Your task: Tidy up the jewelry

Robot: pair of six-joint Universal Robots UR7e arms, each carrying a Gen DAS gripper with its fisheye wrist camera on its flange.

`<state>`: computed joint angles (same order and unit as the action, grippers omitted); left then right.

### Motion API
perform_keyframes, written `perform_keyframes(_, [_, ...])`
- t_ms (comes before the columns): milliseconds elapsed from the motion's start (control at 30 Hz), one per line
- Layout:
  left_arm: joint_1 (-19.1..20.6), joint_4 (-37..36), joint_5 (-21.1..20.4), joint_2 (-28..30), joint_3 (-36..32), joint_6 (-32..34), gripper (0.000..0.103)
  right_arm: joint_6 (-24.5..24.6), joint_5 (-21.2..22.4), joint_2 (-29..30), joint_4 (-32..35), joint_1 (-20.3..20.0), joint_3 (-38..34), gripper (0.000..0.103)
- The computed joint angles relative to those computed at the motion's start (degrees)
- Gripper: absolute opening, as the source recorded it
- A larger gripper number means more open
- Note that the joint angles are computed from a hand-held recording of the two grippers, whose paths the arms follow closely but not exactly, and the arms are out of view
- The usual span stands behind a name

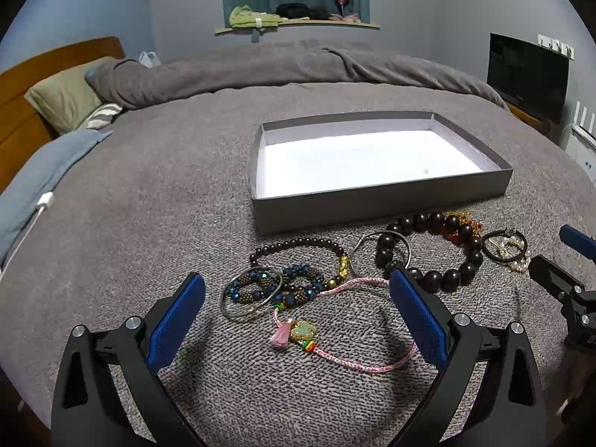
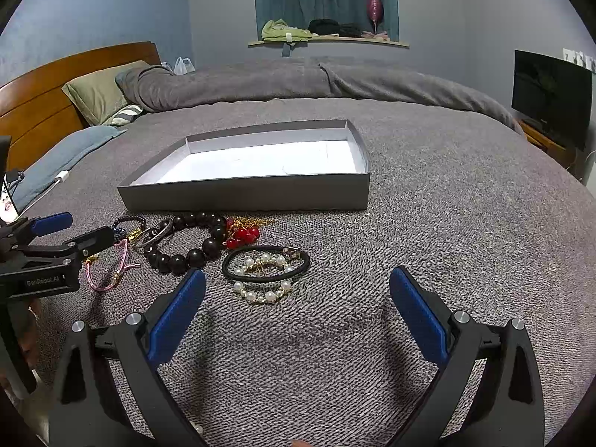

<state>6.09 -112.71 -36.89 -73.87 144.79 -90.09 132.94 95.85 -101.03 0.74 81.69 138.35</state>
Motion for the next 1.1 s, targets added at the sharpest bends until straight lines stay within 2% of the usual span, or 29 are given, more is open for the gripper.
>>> perform_keyframes(1100, [0.0,0.3,0.1,-0.6,0.1,-0.1,0.098,-0.7,0.3,-0.2,-0.3,0.2,0.4,0.098])
